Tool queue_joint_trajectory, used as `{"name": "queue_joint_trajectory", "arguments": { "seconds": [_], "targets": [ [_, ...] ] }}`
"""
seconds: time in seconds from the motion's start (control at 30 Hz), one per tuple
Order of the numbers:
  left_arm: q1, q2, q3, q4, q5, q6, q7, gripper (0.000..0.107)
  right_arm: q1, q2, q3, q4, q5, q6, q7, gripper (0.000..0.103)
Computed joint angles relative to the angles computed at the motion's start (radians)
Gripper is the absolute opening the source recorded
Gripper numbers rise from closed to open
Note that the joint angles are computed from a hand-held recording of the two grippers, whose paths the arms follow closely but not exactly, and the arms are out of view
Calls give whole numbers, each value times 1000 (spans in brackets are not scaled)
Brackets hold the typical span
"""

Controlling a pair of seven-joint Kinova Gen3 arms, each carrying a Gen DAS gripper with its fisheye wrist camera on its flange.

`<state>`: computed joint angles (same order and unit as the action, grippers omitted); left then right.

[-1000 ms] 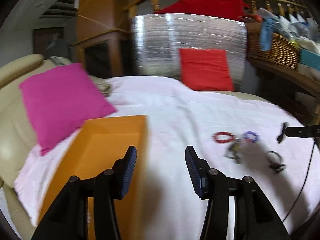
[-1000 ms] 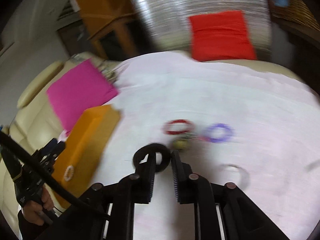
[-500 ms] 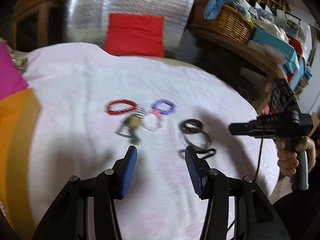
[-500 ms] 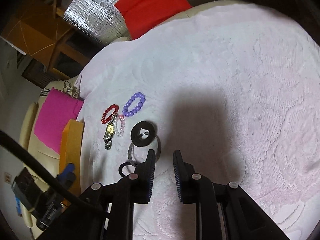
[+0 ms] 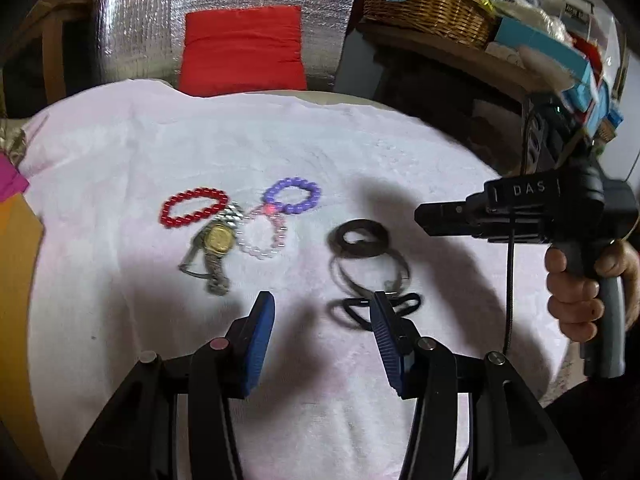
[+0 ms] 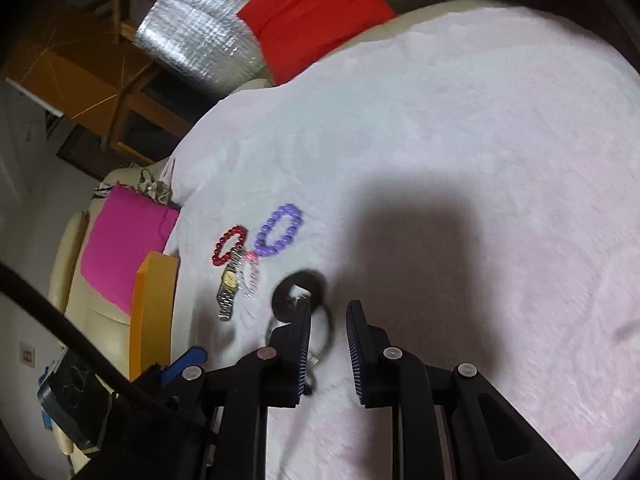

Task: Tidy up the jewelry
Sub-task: 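Bring the open left tool back over the gold wristwatch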

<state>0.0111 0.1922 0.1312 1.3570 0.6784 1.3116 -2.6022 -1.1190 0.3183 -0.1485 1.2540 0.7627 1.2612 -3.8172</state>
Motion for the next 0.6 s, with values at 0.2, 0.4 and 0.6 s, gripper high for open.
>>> {"name": "queue_joint_trajectory", "arguments": {
  "seconds": [0.2,0.4,0.6],
  "targets": [
    [12,41,-11,-50,-66,-82,81,51,45,14,14,14,-47,-74,22,21],
    [11,130,4,-152,-125,-73,233,51,60,7,22,52,-52,-123,-12,21],
    [26,164,33,-176,-155,-74,267,51,71,8,21,58,-51,-146,-12,22]
  ]
}}
